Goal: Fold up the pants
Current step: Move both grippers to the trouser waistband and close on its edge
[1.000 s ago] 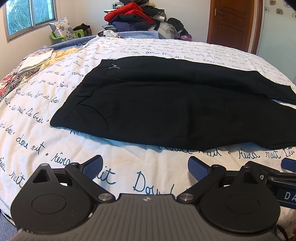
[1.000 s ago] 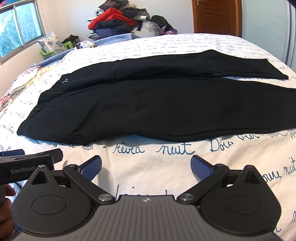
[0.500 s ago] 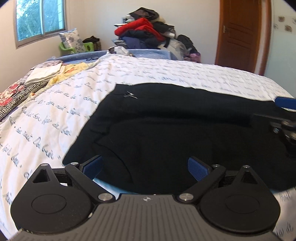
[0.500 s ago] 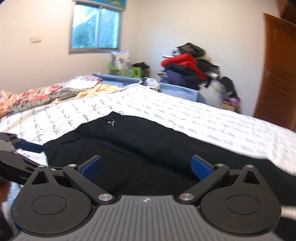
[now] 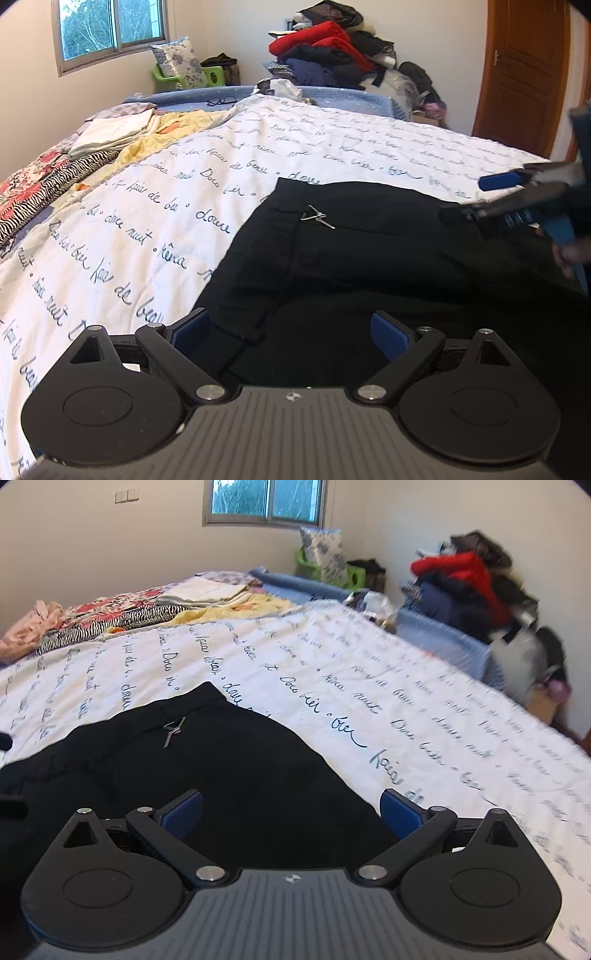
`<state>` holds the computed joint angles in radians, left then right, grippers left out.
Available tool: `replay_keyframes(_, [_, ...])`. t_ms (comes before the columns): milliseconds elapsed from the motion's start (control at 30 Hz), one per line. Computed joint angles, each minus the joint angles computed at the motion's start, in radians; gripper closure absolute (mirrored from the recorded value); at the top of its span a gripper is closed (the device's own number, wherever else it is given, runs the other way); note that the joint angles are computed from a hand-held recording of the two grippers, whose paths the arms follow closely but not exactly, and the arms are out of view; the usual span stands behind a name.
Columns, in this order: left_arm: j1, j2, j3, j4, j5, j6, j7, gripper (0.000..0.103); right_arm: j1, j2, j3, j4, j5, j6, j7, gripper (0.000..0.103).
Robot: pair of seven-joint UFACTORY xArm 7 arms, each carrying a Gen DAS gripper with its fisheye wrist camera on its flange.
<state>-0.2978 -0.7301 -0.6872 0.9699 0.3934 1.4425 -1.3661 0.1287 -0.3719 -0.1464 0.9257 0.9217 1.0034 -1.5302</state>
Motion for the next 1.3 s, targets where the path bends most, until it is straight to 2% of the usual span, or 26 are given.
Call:
replay_keyframes(133, [-0.001,0.01,0.03,-0.019,0.003,-0.023,0.015,0.008,0.003,0.169,0.039,0.134,-0.018,0.014,0.047,0.003])
replay_keyframes(200, [-0.001,0.016,0.047,-0.024,0.006,-0.037,0.02,0.008,-0.013,0.24,0.057,0.201,-0.033,0.062,0.081,0.013])
replay_keyframes(267, [0.001,0.018,0.063,-0.032,0.012,-0.057,0.021,0.008,-0.033,0.306,0.083,0.261,-0.056,0.107,0.135,0.028])
replay_keyframes(300, [0.004,0.021,0.072,-0.035,0.016,-0.07,0.022,0.008,-0.044,0.334,0.096,0.287,-0.069,0.127,0.163,0.029])
replay_keyframes(333, [0.007,0.024,0.083,-0.037,0.019,-0.083,0.024,0.008,-0.055,0.349,0.106,0.3,-0.068,0.142,0.17,0.035])
replay_keyframes(367, [0.009,0.025,0.095,-0.041,0.021,-0.1,0.025,0.008,-0.067,0.352,0.113,0.301,-0.056,0.152,0.157,0.053])
replay_keyframes(433, [0.022,0.032,0.115,-0.043,0.026,-0.129,0.02,0.008,-0.088,0.348,0.12,0.306,-0.042,0.185,0.155,0.078])
replay_keyframes(467, [0.028,0.035,0.124,-0.046,0.029,-0.146,0.018,0.008,-0.094,0.334,0.124,0.292,-0.034,0.18,0.149,0.086])
replay_keyframes(533, [0.037,0.04,0.148,-0.051,0.031,-0.183,0.018,0.008,-0.091,0.272,0.134,0.218,-0.01,0.099,0.084,0.093])
replay_keyframes(600, [0.046,0.038,0.174,-0.061,0.027,-0.222,0.015,0.008,-0.076,0.193,0.13,0.129,0.036,0.02,0.002,0.095])
replay_keyframes(700, [0.07,0.002,0.209,-0.095,0.018,-0.298,-0.028,0.009,-0.018,0.029,0.115,-0.046,0.119,-0.139,-0.235,0.095])
replay_keyframes(833, [0.089,-0.086,0.282,-0.199,-0.032,-0.52,-0.084,0.009,0.068,-0.181,0.072,-0.246,0.188,-0.25,-0.517,0.095])
replay_keyframes(933, [0.104,-0.106,0.326,-0.249,-0.108,-0.642,-0.094,0.009,0.124,-0.311,0.037,-0.358,0.2,-0.302,-0.671,0.095])
replay_keyframes(1033, [0.121,-0.101,0.356,-0.282,-0.175,-0.724,-0.084,0.009,0.164,-0.414,-0.001,-0.436,0.168,-0.311,-0.744,0.095])
replay_keyframes(1167, [0.133,-0.081,0.406,-0.321,-0.261,-0.819,-0.062,0.014,0.199,-0.488,-0.047,-0.485,0.102,-0.307,-0.754,0.095])
replay_keyframes(1233, [0.144,-0.069,0.426,-0.333,-0.303,-0.856,-0.064,0.019,0.225,-0.502,-0.072,-0.494,0.086,-0.319,-0.758,0.095])
replay_keyframes(1300, [0.155,-0.063,0.44,-0.345,-0.334,-0.881,-0.062,0.031,0.244,-0.51,-0.093,-0.497,0.062,-0.324,-0.741,0.095])
